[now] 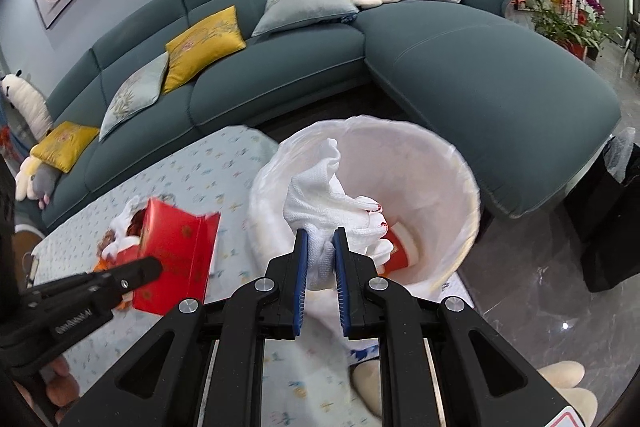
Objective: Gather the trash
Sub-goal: 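Carry the red envelope and white tissue to the wastebasket and release both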
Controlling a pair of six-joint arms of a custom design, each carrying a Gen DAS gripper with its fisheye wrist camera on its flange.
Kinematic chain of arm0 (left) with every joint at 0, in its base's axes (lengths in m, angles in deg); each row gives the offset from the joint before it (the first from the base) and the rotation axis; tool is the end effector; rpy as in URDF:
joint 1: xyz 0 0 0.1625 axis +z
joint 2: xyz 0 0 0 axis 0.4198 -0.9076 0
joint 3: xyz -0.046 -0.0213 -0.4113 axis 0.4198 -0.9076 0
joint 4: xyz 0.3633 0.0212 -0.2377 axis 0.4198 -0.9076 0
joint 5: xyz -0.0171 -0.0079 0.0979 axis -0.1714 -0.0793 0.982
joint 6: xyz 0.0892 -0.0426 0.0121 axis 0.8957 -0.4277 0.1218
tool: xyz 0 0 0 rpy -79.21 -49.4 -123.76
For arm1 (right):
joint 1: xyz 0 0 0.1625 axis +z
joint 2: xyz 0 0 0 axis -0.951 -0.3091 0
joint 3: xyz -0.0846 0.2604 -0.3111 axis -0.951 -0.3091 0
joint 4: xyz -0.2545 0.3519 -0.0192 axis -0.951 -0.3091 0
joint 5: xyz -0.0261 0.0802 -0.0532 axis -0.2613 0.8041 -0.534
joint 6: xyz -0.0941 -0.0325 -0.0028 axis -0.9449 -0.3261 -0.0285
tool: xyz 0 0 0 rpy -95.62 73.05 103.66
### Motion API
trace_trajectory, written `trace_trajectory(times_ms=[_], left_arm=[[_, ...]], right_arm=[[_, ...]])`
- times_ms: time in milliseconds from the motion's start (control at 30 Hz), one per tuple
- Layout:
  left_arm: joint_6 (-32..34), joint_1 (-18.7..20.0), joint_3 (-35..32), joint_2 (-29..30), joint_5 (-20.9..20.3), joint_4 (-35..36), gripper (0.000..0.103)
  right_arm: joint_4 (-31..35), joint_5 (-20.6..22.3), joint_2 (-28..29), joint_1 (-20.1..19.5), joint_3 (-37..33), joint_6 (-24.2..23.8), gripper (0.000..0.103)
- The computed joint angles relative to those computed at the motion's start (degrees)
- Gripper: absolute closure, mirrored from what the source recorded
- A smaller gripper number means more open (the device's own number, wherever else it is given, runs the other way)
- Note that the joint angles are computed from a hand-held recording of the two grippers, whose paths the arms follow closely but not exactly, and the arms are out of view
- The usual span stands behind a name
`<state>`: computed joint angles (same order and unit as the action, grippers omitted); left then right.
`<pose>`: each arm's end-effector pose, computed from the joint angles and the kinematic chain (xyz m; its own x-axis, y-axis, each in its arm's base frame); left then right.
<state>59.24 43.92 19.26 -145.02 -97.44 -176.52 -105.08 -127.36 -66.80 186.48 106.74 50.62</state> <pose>-0.0825 -0.7280 0.3510 -0.8497 0.1360 -0.5094 0.3521 0.8656 -0.3562 0.4054 -0.7207 0.0009 -0.8553 0.0115 0.5180 -0.3264 0.7644 -0.5560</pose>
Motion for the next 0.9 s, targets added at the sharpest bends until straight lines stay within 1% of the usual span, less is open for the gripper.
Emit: trace_trajectory(times_ms=[167,367,467,567,600,633,667,700,733,767,833,900], left_arm=[[1.33,-1.03,-3.66,3.73,-0.60,0.27,0.101],[1.44,-1.58,-6.11,6.61,-0.74,1.24,0.100],[1.20,-1.55,-6.72,7.23,-1.01,1.65,0.099],[1.24,-1.70,-7.37,7.98,-0.71,1.29,0.097],[1.35,-1.77,-7.41,8.14,-0.34,0.80,0.097],[1.26,-1.77,-7.65,8.28,-0.33,0.97,0.096],[1.08,-1.79,-7.92,8.40,-0.37,1.11,0.093],[0.96,-1.84,-7.95,8.40,-0.16,1.00,0.091],[0.89,-1.84,-7.99,8.40,-0.01,0.89,0.084],[0.68,-1.88,-7.96,8.34,0.22,0.65,0.075],[0.49,-2.01,-7.76,8.14,0.67,0.08,0.066],[0.68,-2.19,-7.45,7.81,0.90,-0.31,0.066]], right_arm=[[-0.25,-0.27,-0.53,-1.03,-0.26,-0.46,0.091],[0.05,-0.52,-0.35,-1.59,-1.28,-1.19,0.090],[0.32,-0.41,-0.08,-1.70,-1.86,-1.74,0.085],[-0.39,-0.85,0.33,-1.66,-2.41,-2.41,0.084],[-0.38,-1.01,0.48,-1.68,-2.72,-2.48,0.082],[-0.40,-1.28,0.61,-1.67,-2.98,-2.45,0.076],[-0.74,-1.36,0.63,-1.63,-3.04,-2.49,0.072],[-1.50,-1.50,0.61,-1.56,-2.96,-2.70,0.065],[-2.14,-1.73,0.65,-1.45,-2.90,-2.86,0.061],[-2.46,-1.70,0.56,-1.39,-2.82,-2.99,0.061],[-2.34,-1.70,0.52,-1.24,-3.00,-3.04,0.061],[-2.29,-1.78,0.44,-1.02,-3.10,-3.22,0.061]])
